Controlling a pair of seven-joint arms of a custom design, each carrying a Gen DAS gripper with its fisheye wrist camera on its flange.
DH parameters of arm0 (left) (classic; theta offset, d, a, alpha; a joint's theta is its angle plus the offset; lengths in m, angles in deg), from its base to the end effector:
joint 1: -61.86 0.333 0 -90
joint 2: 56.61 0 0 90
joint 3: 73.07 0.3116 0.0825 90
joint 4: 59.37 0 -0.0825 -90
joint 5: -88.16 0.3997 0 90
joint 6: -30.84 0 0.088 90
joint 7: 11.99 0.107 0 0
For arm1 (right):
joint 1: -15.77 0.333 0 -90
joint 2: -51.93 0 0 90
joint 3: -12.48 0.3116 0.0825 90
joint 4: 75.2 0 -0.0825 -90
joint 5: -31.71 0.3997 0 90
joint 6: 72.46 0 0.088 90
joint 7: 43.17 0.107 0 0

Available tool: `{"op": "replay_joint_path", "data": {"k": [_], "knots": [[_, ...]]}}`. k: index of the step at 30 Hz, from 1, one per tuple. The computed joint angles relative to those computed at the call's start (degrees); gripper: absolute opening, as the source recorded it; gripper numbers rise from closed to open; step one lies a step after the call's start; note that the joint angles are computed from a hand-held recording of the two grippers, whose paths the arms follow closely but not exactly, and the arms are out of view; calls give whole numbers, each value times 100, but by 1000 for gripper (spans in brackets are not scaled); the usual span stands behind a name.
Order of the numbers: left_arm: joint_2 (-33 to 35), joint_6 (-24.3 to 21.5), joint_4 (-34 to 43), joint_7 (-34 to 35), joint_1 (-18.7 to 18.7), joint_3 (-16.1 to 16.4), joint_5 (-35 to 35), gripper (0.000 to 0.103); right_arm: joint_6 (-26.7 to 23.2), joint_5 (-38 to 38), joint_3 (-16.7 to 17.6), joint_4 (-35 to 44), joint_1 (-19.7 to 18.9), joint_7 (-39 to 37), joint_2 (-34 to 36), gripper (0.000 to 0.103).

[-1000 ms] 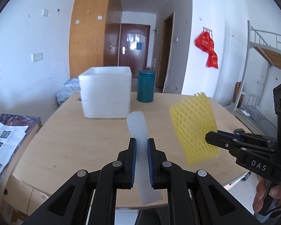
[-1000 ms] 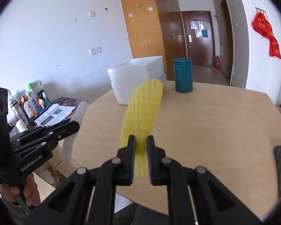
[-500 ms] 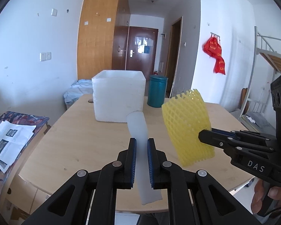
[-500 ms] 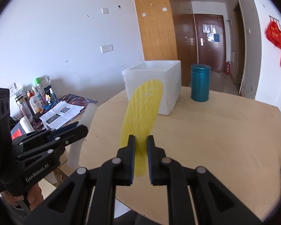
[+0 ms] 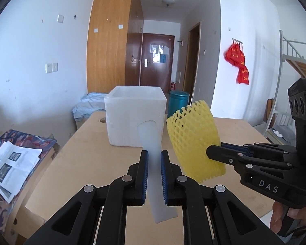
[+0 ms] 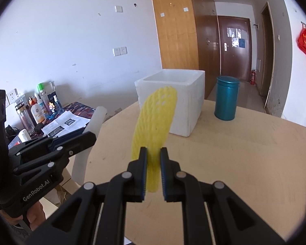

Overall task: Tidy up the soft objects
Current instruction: 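Lift and carry the white strip and yellow sleeve toward the foam box with both tools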

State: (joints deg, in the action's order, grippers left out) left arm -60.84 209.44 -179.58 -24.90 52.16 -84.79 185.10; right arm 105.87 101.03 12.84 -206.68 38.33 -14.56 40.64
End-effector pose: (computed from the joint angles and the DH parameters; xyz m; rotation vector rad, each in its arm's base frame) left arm 0.4790 -0.2812 0.4897 -1.3748 1.7946 -1.1863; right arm 0.5067 0.1282 0.4960 -1.7273 1.3035 -0.5826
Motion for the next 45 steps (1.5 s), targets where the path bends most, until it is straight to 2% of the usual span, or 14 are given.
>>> {"op": "replay_joint_path", "data": {"k": [8,17,26,30,34,41,45], "knots": [[292,-26,267,564,19,18,-477,13,-120,-277,41,248,-151,187,186,15],[590,-18,666,1025,12,103,-871,13,-172,-1177,162,620,-385,807,497,15],[1081,-50,1181,2718,-80,218,-2513,13,-540,-1807,204,1334,-658,1277,993,15],[1278,-111,1431,3042,-185,335,-2840,13,-672,-2042,228,1608,-766,1421,1175,15],[1536,-169,1721,3788,-196,334,-3606,13,-793,-2393,245,1969,-852,1681,1424,15],[2044,-345,2366,5342,-118,107,-5075,13,-1060,-2543,293,2701,-1036,1845,1900,15],[2331,-511,2793,5949,-118,49,-5670,13,-1184,-2580,324,3094,-1124,1932,2170,15]]}}
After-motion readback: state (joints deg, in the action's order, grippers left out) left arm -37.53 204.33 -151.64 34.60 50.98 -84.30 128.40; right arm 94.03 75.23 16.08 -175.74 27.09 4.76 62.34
